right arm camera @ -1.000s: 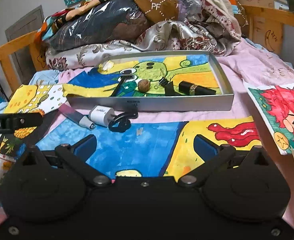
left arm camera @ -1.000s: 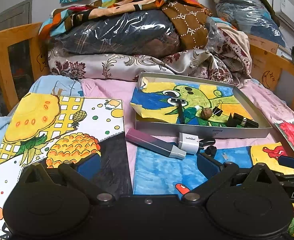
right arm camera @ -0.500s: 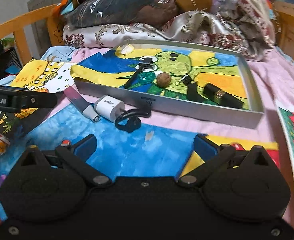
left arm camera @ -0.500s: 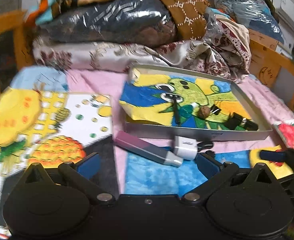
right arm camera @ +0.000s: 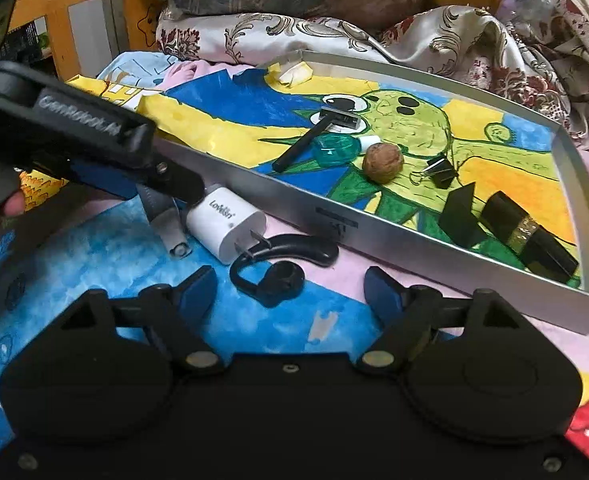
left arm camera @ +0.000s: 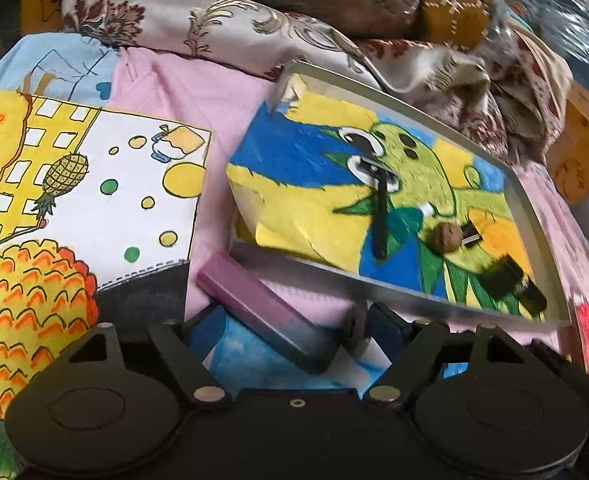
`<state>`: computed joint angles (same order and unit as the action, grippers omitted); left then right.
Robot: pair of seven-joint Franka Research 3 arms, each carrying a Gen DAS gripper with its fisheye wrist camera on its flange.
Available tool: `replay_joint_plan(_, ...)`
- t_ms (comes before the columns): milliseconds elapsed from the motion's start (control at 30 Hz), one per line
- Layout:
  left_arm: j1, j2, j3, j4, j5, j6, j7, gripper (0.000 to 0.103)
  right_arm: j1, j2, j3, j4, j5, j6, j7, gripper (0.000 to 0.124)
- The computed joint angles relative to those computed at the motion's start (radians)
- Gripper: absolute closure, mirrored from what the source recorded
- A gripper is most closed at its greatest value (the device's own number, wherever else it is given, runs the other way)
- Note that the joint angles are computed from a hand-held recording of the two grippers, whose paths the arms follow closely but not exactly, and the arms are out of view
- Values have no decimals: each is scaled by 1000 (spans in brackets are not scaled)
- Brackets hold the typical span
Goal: Organize rigid objects
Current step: 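Move the left tool toward the pink tube while the right tool approaches the black earphone, then grasp the pink tube with the left tool while the right tool grasps the black earphone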
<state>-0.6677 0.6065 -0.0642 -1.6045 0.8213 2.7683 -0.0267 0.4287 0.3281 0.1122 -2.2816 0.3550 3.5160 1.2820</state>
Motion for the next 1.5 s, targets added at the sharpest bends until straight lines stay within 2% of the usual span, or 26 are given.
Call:
replay_joint_plan(33, -3, 5, 4, 6, 0, -3, -10, 23, -31, 9, 22, 6, -31, 2, 17, 51)
replay_joint_plan(100, -9, 11, 11, 14, 6, -6, -22, 23, -82, 11, 61, 0, -94, 9, 51, 67)
replay_joint_plan(233, -22, 8, 19, 9, 36, -13, -31, 28, -109, 5, 81, -10, -156, 10, 87, 91)
replay_joint_plan(300, -21, -5, 24, -11, 50, 1, -55, 38, -110, -3, 82, -19, -169, 7, 103, 91)
replay_joint_plan(333, -14, -11, 13, -18, 41, -14, -40, 50, -116, -8, 87, -25, -181, 6, 112, 91)
replay_joint_plan(400, -2, -28, 9, -50, 58, 19, -33, 54, -122, -26, 92, -49, -198, 9, 128, 92)
replay_joint_plan(467, 13, -43, -5, -76, 55, 41, -12, 63, -124, -54, 95, -81, -211, 6, 146, 92)
replay_joint_plan(567, 49, -59, -42, -112, 21, 91, 67, 71, -115, -104, 88, -130, -222, -15, 158, 92)
replay_joint_plan(700, 85, -79, -90, -157, -57, 140, 198, 72, -133, -171, 97, -192, -272, -47, 195, 91)
replay_joint_plan(767, 77, -83, -88, -167, -81, 153, 236, 62, -142, -189, 98, -218, -299, -36, 228, 90)
replay_joint_plan(900, 46, -69, -71, -143, -112, 141, 278, 43, -142, -189, 87, -232, -333, -7, 287, 80)
replay_joint_plan(933, 39, -62, -69, -131, -121, 131, 285, 39, -134, -188, 80, -236, -328, 2, 288, 78)
replay_joint_plan(967, 29, -54, -64, -115, -124, 114, 292, 38, -116, -185, 68, -235, -307, 7, 273, 70)
replay_joint_plan(1000, 20, -45, -63, -93, -128, 82, 306, 39, -96, -184, 56, -236, -277, 12, 252, 65)
replay_joint_plan(1033, 10, -36, -63, -70, -129, 44, 324, 41, -84, -176, 49, -231, -261, 18, 239, 65)
replay_joint_plan(1100, -15, -22, -57, -25, -114, -47, 358, 55, -70, -163, 44, -229, -235, 35, 226, 64)
replay_joint_plan(1133, -31, -16, -55, -2, -100, -108, 382, 67, -42, -155, 31, -224, -189, 44, 193, 67)
replay_joint_plan(1167, -38, -16, -55, 6, -87, -138, 392, 70, -29, -150, 28, -222, -167, 53, 173, 77)
replay_joint_plan(1200, -31, -19, -64, -1, -84, -134, 402, 71, -34, -150, 36, -226, -175, 60, 178, 87)
replay_joint_plan(1233, -20, -26, -74, -15, -87, -119, 410, 75, -28, -151, 37, -229, -163, 65, 172, 90)
replay_joint_plan(1267, -13, -33, -81, -26, -90, -111, 416, 80, -10, -152, 32, -231, -131, 70, 152, 90)
replay_joint_plan(1400, 7, -68, -95, -95, -103, -38, 396, 86, 48, -162, 18, -241, -21, 85, 58, 91)
replay_joint_plan(1500, 1, -96, -84, -145, -92, 18, 348, 87, 122, -176, -1, -247, 129, 106, -105, 91)
